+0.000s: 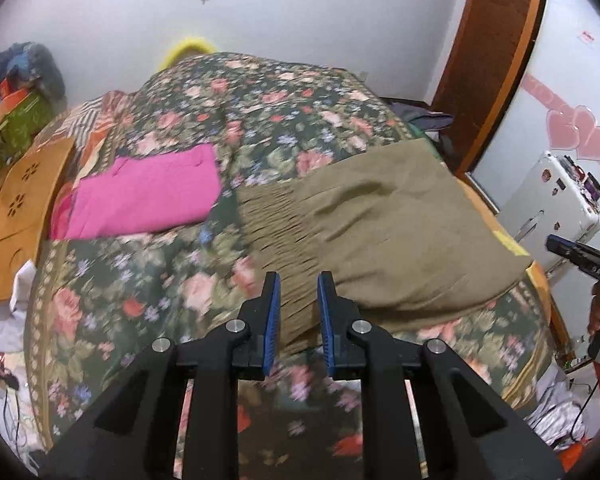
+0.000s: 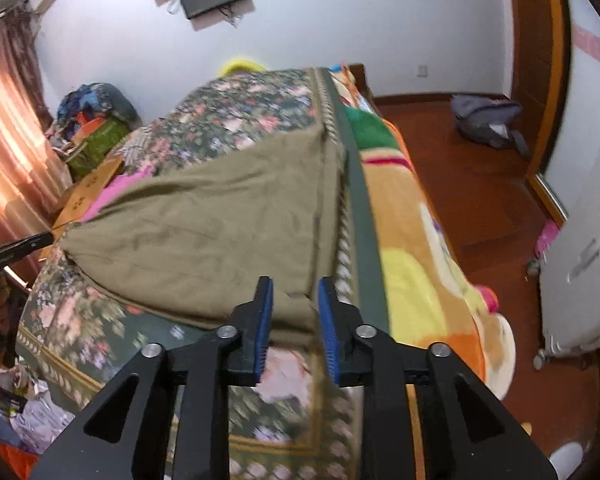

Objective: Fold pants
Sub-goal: 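Lower the folded edge onto the bed and open both grippers, then grasp the folded waistband edge again with both grippers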

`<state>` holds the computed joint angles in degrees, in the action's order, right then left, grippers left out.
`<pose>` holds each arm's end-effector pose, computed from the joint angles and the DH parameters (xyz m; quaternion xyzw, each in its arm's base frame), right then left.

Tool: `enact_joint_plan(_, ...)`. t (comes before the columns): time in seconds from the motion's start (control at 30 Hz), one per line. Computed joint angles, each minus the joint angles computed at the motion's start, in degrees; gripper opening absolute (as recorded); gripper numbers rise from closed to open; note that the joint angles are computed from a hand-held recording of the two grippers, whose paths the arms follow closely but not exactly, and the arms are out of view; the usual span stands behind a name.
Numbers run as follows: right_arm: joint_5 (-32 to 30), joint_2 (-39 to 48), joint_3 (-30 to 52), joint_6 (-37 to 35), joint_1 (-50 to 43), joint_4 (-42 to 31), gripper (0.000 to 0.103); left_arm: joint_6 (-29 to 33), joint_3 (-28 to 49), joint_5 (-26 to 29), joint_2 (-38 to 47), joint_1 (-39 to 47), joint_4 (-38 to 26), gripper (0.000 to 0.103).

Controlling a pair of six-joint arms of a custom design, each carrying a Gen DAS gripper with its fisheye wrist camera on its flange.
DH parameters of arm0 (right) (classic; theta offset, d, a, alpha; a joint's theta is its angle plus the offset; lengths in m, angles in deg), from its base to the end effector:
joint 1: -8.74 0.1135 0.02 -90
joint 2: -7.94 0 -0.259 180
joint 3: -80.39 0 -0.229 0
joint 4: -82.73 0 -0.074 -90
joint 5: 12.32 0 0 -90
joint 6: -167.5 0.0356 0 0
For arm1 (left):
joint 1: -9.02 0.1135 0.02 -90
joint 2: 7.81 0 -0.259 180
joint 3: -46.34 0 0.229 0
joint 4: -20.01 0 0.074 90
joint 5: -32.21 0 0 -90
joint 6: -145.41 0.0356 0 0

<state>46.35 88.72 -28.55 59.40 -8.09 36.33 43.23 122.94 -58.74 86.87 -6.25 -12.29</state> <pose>0.2565 -0.0583 0.2438 -0.0889 0.9202 0.1622 0.3451 0.3173 -0.0860 0.2161 0.0226 0.9405 -0.0728 0.3311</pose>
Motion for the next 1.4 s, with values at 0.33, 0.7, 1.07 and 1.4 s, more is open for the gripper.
enact_joint_plan(0.33, 5.9, 8.7, -3.3, 2.9, 10.2, 6.7, 0.028, -3.2, 0.2, -0.1, 9.2, -4.1, 6.3, 0.031)
enact_joint_plan(0.7, 5.3, 8.6, 0.5, 1.3, 9.1, 1.5, 0.034, -2.4, 5.9, 3.2, 7.7, 0.7, 0.9, 0.052)
enact_joint_plan(1.07, 6.6, 16.2, 14.3, 4.5, 9.7, 3.5, 0.042, -2.7, 24.4, 2.8, 21.3, 9.5, -5.0, 0.054)
enact_joint_plan(1.4, 11.0, 33.6, 35.5, 5.2, 12.2, 2.0, 0.049, -1.1, 45.1, 6.6, 38.6, 10.7, -15.2, 0.062)
